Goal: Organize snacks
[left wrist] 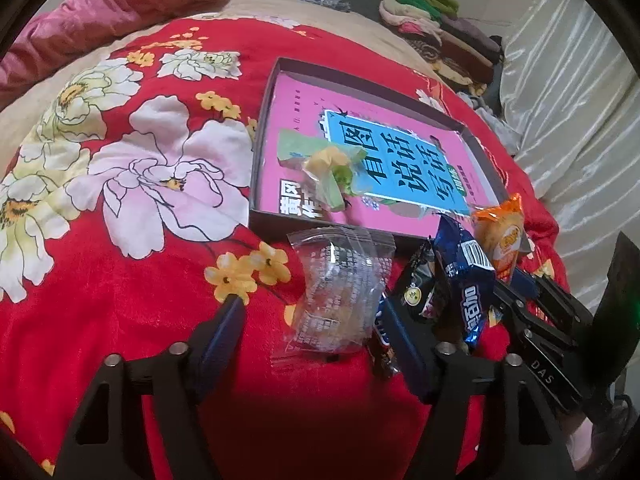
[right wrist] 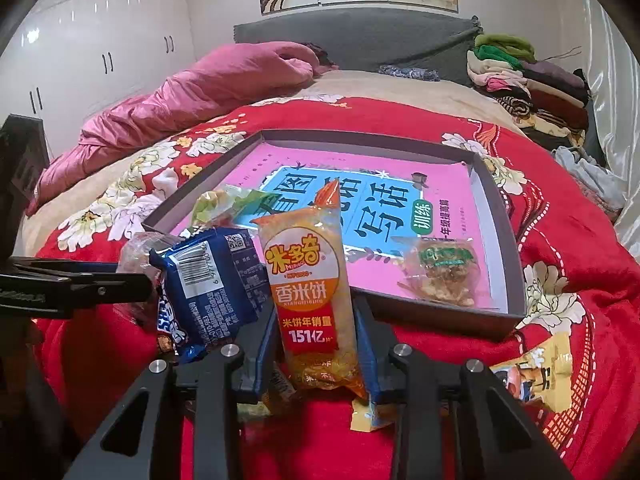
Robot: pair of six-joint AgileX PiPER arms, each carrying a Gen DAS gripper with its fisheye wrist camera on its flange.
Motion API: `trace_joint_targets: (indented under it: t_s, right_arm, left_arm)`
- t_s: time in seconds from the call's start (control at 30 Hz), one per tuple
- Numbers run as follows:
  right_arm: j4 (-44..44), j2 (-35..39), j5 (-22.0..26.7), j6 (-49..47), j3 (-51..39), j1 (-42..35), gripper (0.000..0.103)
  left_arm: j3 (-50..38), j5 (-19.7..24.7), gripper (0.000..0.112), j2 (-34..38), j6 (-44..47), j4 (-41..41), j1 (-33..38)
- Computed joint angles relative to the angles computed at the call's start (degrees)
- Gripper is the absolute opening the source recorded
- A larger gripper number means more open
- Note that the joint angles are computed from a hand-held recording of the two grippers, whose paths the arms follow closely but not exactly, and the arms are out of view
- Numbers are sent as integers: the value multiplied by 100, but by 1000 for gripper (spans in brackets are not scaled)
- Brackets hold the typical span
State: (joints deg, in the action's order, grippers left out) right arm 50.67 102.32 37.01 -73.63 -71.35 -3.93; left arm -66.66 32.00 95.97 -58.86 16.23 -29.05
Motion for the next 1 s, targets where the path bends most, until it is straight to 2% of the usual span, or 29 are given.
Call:
trace_joint_targets:
  t_s: [0.17,0.3,0.37,0.57,0.73,1.0]
  right_arm:
    - [182,3,254,-92,-67,-94,35]
    - [254,-54,257,-193,-22,-76,35]
    - [249,-57,276,-150,-27,-72,35]
    - [445,-90,483,-188,-67,-133,35]
    - [545,-95,575,-221,-115,-182,35]
    - [664,-177,542,-396,-62,-214,35]
  left_arm:
    - [48,-66,59,-5,1,-16,41]
    - [88,-114,51,-2,186,-215,124]
    - [116,-157,41,-13,291,-333,152]
    - [195,-276,41,-84,343,-409,184]
    - [228,-260,41,-223,140,-161,168]
    - [199,-209,41,-353,44,-16,160]
